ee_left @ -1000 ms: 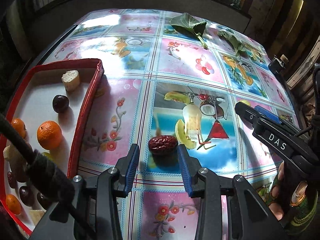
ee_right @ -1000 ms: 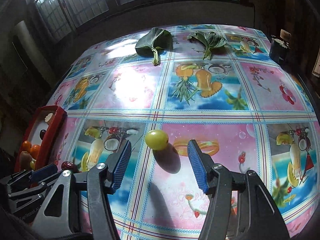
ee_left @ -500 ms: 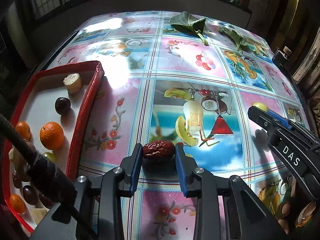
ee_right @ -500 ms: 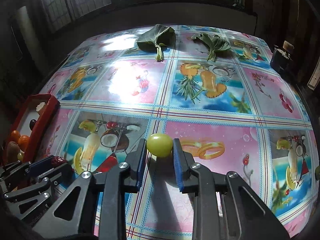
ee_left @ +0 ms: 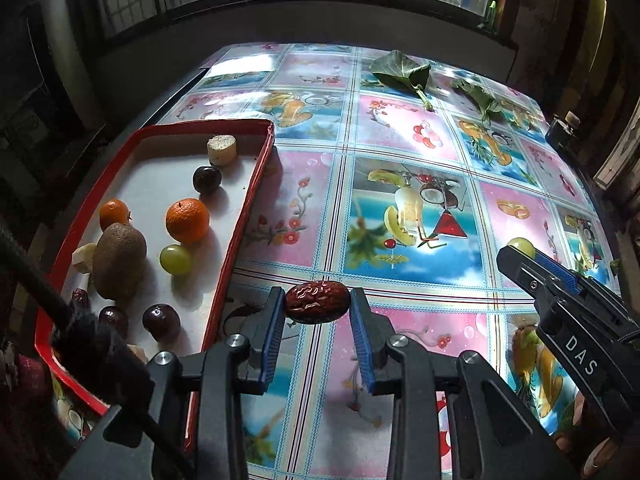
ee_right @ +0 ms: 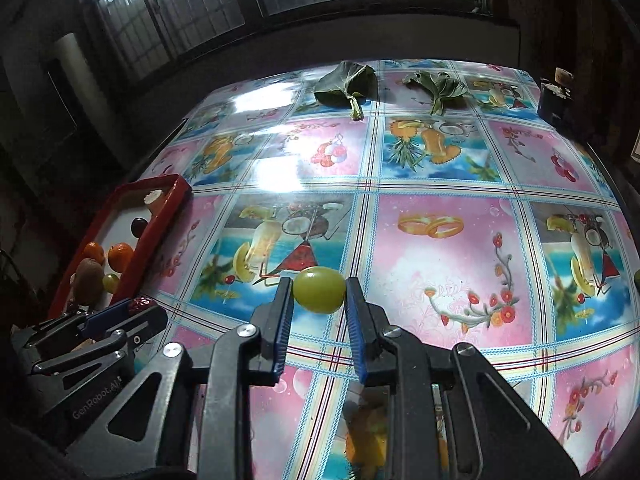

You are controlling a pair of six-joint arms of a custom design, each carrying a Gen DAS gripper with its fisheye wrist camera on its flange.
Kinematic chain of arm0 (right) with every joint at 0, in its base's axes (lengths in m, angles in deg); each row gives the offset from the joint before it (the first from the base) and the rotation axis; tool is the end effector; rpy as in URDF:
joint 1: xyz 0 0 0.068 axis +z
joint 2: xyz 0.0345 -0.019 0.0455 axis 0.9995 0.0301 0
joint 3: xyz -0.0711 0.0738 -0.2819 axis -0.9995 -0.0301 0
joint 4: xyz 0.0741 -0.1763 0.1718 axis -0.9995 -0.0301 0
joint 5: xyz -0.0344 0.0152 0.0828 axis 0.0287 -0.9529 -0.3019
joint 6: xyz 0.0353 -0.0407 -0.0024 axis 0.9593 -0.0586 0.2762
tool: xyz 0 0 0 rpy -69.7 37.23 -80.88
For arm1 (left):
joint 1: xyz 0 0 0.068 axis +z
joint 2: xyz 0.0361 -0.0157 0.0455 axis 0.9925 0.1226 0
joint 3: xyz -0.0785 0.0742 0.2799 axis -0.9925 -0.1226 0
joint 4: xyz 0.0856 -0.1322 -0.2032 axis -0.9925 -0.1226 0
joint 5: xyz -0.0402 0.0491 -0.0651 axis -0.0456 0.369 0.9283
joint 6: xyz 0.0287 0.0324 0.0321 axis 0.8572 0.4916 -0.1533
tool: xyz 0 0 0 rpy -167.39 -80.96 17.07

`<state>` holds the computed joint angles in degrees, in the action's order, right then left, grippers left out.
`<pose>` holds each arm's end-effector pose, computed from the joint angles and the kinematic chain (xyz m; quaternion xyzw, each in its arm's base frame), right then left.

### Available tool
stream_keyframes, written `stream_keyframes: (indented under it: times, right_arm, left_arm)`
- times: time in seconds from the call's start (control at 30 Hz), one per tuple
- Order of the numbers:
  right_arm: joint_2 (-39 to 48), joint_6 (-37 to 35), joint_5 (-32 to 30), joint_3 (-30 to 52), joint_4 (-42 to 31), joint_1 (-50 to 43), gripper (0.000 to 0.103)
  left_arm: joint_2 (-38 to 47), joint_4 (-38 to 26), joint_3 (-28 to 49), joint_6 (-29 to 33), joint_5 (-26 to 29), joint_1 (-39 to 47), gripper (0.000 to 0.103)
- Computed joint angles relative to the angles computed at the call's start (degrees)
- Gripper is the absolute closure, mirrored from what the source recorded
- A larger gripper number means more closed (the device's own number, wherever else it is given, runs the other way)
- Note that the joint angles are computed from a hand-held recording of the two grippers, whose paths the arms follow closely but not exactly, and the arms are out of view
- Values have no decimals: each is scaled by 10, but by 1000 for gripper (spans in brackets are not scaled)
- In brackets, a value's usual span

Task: Organize fruits
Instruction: 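Carry the red date with the left tool while the right tool carries the grape to the tray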

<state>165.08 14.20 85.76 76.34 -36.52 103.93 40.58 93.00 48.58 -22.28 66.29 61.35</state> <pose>0.2545 0.0632 0.1441 0.1920 0.9230 0.0412 0.3309 0.3410 -0.1355 0.1066 0.1794 0.9423 -0.0588 0.2764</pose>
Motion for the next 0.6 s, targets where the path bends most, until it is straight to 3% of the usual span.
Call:
stream_keyframes:
  times: [0.6]
  right_arm:
    - [-28, 41, 42, 23, -46, 118, 75]
  left_arm:
    - [-89, 44, -88, 9, 3, 55, 71]
